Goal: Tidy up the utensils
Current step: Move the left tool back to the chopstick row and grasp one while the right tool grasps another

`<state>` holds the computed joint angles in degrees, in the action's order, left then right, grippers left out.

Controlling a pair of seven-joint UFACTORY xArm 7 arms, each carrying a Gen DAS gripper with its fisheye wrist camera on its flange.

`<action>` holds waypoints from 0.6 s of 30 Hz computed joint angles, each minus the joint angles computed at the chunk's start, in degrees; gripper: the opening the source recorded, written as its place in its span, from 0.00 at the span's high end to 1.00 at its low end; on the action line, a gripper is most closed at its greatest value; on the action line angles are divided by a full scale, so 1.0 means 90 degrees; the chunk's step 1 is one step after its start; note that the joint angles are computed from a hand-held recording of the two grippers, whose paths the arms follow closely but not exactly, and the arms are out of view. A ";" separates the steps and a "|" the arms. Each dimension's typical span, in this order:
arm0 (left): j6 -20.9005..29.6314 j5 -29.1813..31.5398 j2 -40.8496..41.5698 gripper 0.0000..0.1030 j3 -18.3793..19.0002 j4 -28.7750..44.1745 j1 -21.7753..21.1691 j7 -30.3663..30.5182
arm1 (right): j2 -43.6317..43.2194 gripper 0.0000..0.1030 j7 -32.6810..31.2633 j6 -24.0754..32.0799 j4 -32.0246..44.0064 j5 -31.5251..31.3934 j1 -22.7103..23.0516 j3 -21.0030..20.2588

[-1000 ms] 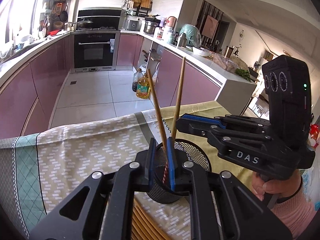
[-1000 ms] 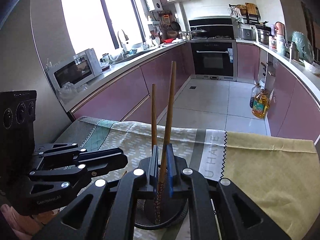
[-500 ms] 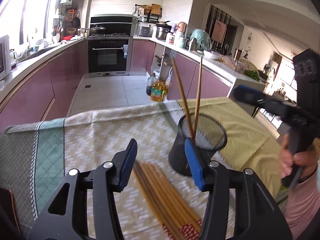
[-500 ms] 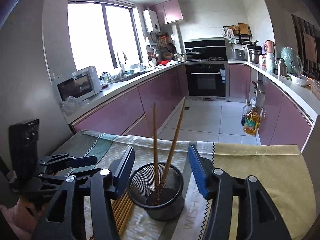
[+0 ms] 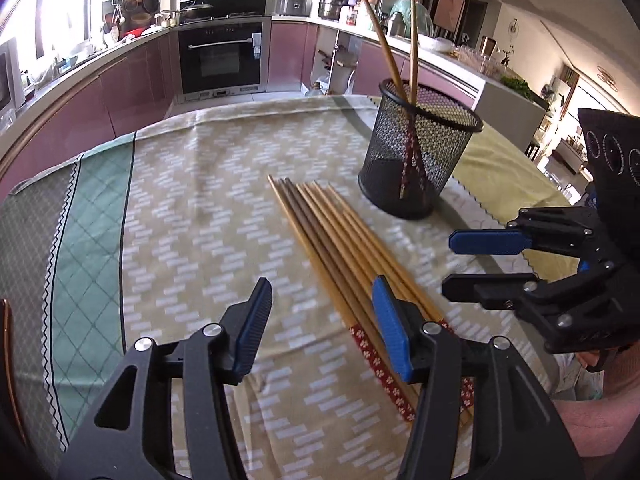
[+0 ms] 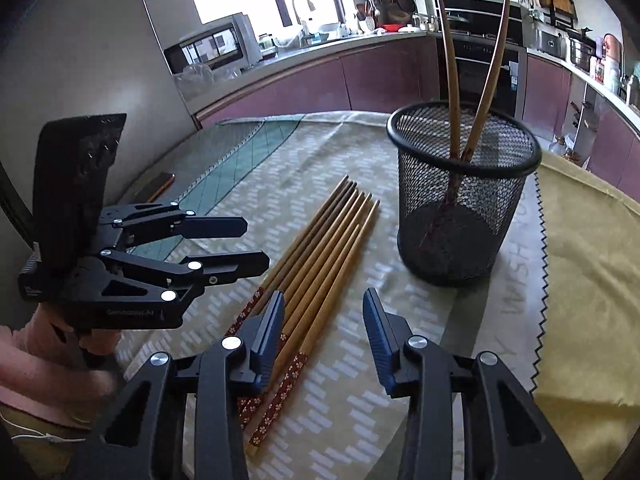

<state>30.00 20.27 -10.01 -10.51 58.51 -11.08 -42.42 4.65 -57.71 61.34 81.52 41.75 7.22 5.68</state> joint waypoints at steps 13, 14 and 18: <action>0.0221 -0.0030 0.0181 0.53 0.0020 0.0044 -0.0121 0.0006 | 0.0006 0.74 0.0447 -0.0395 -0.0248 -0.0337 0.0177 0.0084; 0.0225 -0.0040 0.0184 0.53 0.0028 0.0050 -0.0126 0.0015 | 0.0007 0.74 0.0445 -0.0402 -0.0254 -0.0340 0.0180 0.0085; 0.0239 -0.0045 0.0173 0.53 0.0043 0.0033 -0.0134 0.0024 | 0.0011 0.74 0.0426 -0.0383 -0.0248 -0.0346 0.0158 0.0067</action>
